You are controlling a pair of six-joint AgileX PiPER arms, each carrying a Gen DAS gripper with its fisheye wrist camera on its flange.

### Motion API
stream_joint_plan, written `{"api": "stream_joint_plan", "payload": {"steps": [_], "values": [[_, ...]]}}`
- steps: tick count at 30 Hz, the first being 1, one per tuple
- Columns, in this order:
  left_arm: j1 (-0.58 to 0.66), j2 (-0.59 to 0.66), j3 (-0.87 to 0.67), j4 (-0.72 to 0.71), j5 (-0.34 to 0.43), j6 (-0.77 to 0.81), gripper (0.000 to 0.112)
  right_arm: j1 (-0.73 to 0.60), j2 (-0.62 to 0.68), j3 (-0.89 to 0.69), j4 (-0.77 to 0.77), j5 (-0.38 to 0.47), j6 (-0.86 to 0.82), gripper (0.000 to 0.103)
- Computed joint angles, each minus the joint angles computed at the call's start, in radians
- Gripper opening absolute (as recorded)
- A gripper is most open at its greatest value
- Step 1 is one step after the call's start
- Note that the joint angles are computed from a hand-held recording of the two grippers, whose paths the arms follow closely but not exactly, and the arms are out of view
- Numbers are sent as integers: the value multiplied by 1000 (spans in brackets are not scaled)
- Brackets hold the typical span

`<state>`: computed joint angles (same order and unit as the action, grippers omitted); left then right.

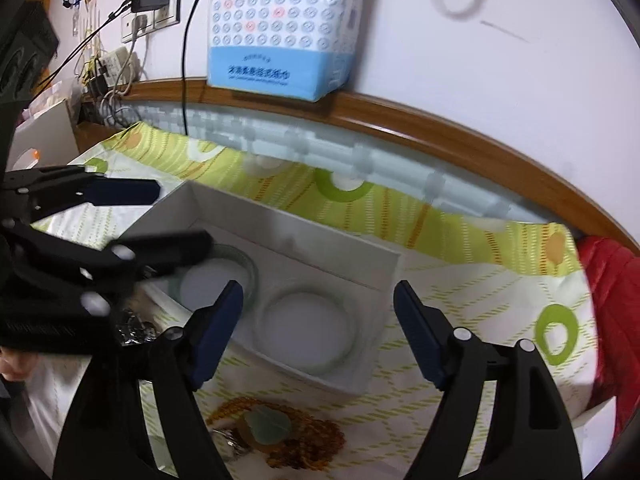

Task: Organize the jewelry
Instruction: 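Move left tool to the silver chain pendants while right tool approaches the amber bead bracelet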

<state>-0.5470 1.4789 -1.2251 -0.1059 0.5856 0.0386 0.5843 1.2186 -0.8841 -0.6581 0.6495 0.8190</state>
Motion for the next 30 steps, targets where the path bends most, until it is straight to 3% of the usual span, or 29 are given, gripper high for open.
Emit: {"api": "stream_joint_plan", "payload": {"steps": [6,14,18,23,26,30], "values": [[26,-47,12,46,-5,-61,79,-26,-91,10,5,11,37,75],[18,-123,75,122,18,-161,81,-43,-265,56,189,-8,-13,75],[-22,-202,174,201,15,-241,83,41,-340,117,113,36,129,75],[-45,-259,291,225,-3,-290,84,65,-401,196,144,37,177,75],[-64,-260,325,332,-8,-391,84,11,-400,219,225,12,113,75],[-2,-214,308,211,-2,-285,84,-100,-366,229,399,-26,-55,75]]}}
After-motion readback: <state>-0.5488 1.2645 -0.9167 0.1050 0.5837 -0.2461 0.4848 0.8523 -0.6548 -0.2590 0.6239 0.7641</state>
